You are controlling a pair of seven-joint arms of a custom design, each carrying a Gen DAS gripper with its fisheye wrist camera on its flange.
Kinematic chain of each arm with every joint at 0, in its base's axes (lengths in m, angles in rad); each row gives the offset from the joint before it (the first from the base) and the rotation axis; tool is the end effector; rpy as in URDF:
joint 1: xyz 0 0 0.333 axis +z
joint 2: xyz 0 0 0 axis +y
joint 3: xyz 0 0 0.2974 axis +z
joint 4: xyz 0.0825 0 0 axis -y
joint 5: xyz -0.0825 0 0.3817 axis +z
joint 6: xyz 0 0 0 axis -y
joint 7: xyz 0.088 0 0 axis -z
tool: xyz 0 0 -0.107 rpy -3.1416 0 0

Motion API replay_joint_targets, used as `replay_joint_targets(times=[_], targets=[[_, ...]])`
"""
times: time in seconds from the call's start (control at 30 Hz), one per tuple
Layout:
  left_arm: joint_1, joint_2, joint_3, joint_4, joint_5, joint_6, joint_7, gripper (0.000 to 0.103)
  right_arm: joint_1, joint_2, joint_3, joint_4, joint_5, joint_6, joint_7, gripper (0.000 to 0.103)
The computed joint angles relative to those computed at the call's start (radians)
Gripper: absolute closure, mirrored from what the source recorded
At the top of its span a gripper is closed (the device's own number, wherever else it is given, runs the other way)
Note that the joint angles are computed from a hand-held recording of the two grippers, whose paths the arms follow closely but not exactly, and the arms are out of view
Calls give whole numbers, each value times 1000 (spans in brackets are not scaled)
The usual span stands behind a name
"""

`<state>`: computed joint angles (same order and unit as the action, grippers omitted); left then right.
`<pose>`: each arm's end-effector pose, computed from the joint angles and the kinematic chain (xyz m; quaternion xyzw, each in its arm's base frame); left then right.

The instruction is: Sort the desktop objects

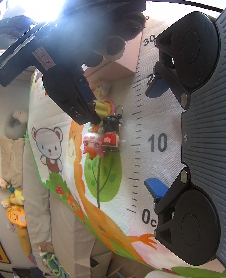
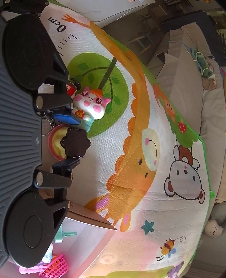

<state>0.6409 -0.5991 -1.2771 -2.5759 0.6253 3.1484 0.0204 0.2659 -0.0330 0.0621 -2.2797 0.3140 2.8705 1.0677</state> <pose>0.3530 -0.3221 0.3561 -0.6680 0.5985 -0.3497 0.2709 0.5302 0.1623 0.4209 -0.8295 0.4613 -0.1776 0.2600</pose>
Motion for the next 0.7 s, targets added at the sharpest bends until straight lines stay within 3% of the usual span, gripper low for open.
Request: replay_joint_targets(times=[0.3,0.5,0.7], targets=[[-16,15,10,8,15,-27,3,1,0,-18,-11,-12,104,-47,-104,65],[-48,34,31,7,48,-47,8,1,22,-122,-37,-89,271,-127,-296,65],[-115,62,77,-2,96,-70,11,0,30,-229,-72,-157,335,-241,-368,67]])
